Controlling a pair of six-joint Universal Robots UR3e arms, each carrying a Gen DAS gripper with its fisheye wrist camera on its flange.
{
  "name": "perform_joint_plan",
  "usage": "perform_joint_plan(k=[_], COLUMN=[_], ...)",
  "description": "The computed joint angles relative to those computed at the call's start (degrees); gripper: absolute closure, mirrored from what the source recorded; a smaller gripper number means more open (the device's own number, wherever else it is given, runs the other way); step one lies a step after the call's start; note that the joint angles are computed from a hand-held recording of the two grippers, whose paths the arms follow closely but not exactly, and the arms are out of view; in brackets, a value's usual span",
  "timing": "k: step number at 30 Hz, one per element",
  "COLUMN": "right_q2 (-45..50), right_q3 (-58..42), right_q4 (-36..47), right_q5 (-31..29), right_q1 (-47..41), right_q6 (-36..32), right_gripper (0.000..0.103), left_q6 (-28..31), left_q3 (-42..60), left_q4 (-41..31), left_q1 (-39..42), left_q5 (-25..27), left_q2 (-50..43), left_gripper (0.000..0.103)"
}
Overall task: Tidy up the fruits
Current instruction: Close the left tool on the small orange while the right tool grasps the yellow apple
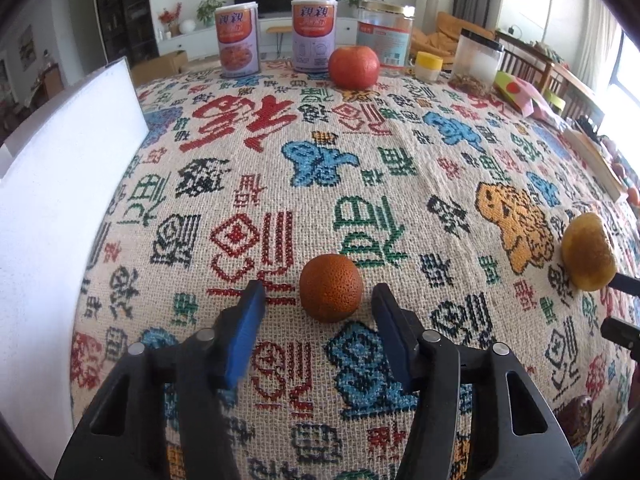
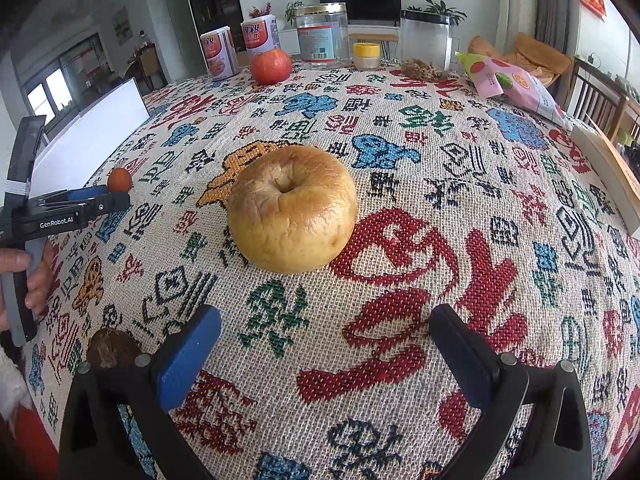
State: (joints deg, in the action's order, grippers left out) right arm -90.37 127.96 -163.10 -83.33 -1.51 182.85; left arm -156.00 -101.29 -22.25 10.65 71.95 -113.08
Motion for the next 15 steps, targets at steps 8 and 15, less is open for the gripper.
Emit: perform_joint_plan(k=[8,15], right_q2=[6.38,15.24], right_q3=[-20.20,-32.25], right_q4=[16.21,24.85], right_q5=[2.33,-5.83], right_q1=[1.69,7.48], right_q6=[1.35,3.09], right_gripper=[0.000,0.038], left_q6=[-0.98,15.76], left_q3=[-3.49,-5.63], left_q4=[-10.79,-46.25], left_q1=[6.15,24.04], left_q5=[-6.40,-21.36], left_q2=[9.98,34.88], left_gripper=[0.078,0.078])
